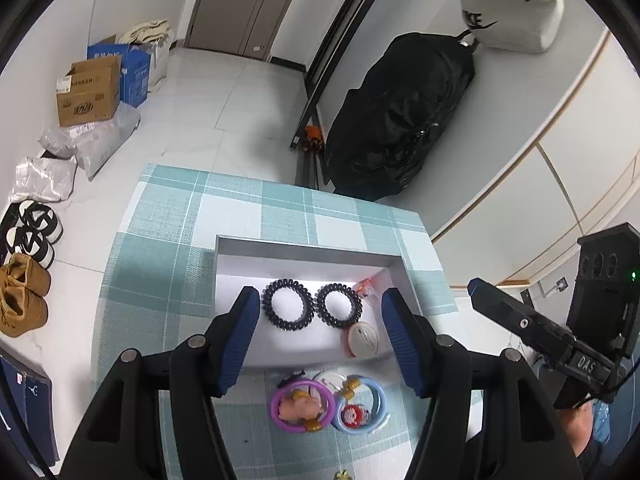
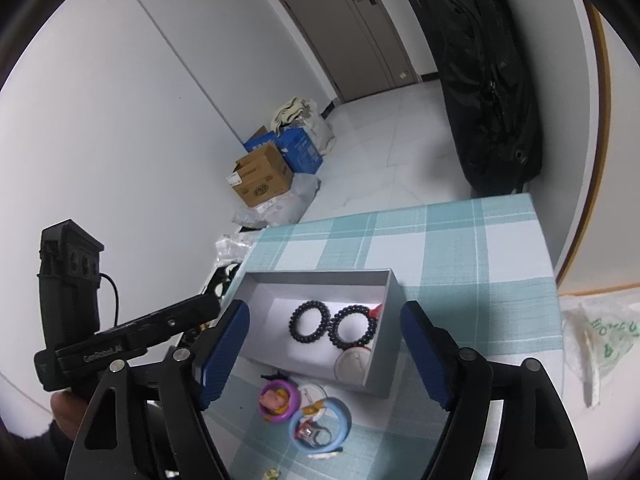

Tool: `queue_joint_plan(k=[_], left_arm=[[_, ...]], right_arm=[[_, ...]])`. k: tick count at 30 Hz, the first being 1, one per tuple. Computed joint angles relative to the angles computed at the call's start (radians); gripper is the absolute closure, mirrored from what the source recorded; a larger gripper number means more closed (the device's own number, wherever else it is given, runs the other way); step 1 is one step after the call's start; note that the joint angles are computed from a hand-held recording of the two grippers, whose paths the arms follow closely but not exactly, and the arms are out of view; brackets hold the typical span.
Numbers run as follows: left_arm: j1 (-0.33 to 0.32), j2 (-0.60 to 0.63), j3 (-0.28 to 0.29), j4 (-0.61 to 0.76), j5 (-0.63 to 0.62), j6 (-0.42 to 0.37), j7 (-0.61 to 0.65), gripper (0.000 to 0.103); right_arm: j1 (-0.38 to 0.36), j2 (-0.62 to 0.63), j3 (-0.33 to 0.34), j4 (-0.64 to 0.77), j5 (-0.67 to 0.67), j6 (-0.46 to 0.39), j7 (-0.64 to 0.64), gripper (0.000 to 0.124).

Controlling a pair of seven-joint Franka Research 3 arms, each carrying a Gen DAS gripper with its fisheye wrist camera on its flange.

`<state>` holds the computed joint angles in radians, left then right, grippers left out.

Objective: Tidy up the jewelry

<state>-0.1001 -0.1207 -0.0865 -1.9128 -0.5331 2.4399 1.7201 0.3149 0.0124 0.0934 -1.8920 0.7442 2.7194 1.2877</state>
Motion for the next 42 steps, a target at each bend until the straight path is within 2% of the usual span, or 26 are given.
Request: queue_joint_plan(k=[7,11,15,19,26,30,42], left_arm=[[-0.009,-0.065,0.020,-0.081,-0.031,0.014,0.032,0.044],[-0.020,-0.090,0.029,-0.119,-0.021,0.033,0.038,0.044],[-0.027,-0.095,0.040,-0.135,-0.022,0.000,0.036,0.044],[-0.034,-0.091,0.044,-0.134,-0.034,-0.067,0.063,0.043],[-0.027,-0.066,0.010,-0.129,0.060,-0.119,0.030,0.041],[-0.019,-0.049,-0.024,-0.123,0.209,-0.125,-0.037,0.041],[-0.031,-0.030,-0.032,-0.116,0.286,-0.140,-0.045,0.041]], right_arm=[[0.007,-0.044,-0.004,-0.058,-0.025,0.039,0.016,0.041],[0.008,-0.059,-0.007,-0.083,-0.066,0.034,0.047,0.040],[0.008,-0.069,-0.009,-0.102,-0.104,0.022,0.084,0.038],[0.011,-0.088,-0.011,-0.127,-0.114,0.014,0.104,0.034],[0.017,-0.107,-0.013,-0.155,-0.139,0.003,0.118,0.031],[0.019,-0.112,-0.013,-0.162,-0.152,-0.006,0.120,0.031],[0.022,-0.120,-0.018,-0.167,-0.129,-0.011,0.095,0.031]])
